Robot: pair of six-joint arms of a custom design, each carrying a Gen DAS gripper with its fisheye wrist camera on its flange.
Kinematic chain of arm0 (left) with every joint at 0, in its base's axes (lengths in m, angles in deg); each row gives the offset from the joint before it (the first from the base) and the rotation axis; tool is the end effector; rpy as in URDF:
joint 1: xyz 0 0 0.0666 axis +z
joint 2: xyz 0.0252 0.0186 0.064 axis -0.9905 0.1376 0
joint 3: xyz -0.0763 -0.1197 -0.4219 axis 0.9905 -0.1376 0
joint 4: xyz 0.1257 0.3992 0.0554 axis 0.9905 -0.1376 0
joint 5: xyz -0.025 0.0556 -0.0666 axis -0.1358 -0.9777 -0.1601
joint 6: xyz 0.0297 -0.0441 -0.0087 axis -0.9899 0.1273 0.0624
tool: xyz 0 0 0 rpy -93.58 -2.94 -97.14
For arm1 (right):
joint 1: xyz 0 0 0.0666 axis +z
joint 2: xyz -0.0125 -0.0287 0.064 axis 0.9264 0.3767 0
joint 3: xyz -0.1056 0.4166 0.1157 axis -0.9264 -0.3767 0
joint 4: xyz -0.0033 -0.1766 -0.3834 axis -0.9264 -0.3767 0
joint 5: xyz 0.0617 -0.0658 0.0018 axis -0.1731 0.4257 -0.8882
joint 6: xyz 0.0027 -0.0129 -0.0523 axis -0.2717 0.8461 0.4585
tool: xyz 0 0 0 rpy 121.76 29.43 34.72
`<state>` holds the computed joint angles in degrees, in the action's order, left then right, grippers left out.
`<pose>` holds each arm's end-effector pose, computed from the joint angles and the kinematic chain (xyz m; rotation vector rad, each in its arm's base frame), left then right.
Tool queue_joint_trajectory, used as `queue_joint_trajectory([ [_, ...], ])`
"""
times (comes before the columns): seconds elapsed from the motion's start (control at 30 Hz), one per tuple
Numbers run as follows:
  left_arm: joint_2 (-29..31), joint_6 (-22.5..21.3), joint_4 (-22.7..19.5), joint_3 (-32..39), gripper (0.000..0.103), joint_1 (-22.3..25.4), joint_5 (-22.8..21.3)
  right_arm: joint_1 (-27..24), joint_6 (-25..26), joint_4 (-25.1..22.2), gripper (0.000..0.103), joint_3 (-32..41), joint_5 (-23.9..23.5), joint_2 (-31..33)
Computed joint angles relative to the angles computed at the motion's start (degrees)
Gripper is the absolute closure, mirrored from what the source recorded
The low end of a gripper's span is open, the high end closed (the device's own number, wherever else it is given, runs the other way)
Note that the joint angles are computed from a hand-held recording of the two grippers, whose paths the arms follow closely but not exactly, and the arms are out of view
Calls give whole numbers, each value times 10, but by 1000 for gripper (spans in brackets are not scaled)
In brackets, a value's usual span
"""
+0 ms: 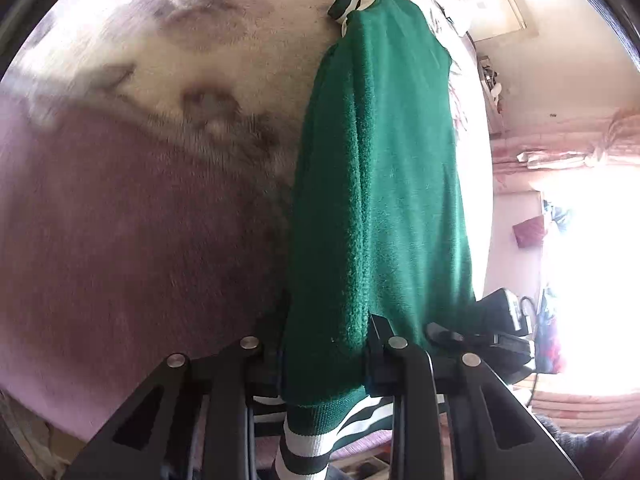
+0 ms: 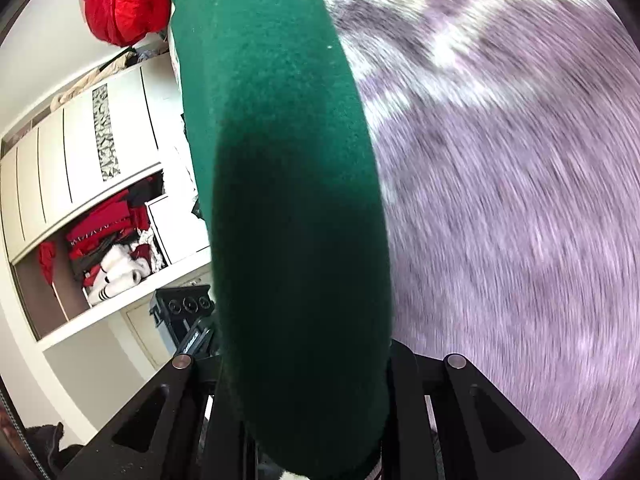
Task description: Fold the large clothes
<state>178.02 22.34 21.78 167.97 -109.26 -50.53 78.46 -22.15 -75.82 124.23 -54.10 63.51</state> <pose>0.5142 -0.2878 0.4431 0.0130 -2.9322 1.0902 0.4085 0.1037 0.4519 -1.0376 -2.4070 -1.6502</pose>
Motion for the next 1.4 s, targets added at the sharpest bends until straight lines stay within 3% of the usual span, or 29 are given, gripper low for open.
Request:
queue_joint_trajectory([
  [0.07,-19,18,-1,-22,80,-5,8,7,-16,-17,84,-10,-1,-27],
  [0.23,-72,33,-65,-68,80,-20,38,33,-29,-117,84,-25,-23,-106],
  [0.33,-78,14,-91,-77,80,-22,69,47,-67,-141,84,-39,-31,-147],
  [0.37,-72,7,-88,-83,77,-21,79,58,-75,-130,84,-40,-25,-145],
  [0.47,-35,-2,-75,-84,75,-18,95,45,-4,-174,79,-35,-43,-112],
  [0.53,-14,-21,-72,-97,69,-15,93,37,66,-218,74,-37,-57,-86],
  [0.6,4,-14,-46,-104,58,-15,111,36,122,-259,59,-40,-66,-67],
  [0.67,9,-7,-22,-108,48,-16,125,34,116,-239,56,-55,-75,-69],
  [0.77,0,-10,-20,-107,48,-23,102,30,111,-205,54,-74,-94,-75],
  [0.83,-11,1,-9,-106,51,-30,76,40,77,-161,57,-81,-91,-77],
  [0.87,-17,3,-9,-102,62,-34,66,50,69,-152,72,-73,-78,-74],
  [0.93,-26,-13,-29,-89,83,-38,44,62,50,-146,81,-57,-70,-77],
  [1.03,-45,18,-27,-76,89,-29,57,66,30,-145,84,-20,-73,-82],
  [1.23,-25,40,-34,51,90,-13,83,39,-5,-129,86,94,-84,-67],
  [1.4,63,47,-12,211,90,6,86,-36,7,-109,86,225,-108,14],
])
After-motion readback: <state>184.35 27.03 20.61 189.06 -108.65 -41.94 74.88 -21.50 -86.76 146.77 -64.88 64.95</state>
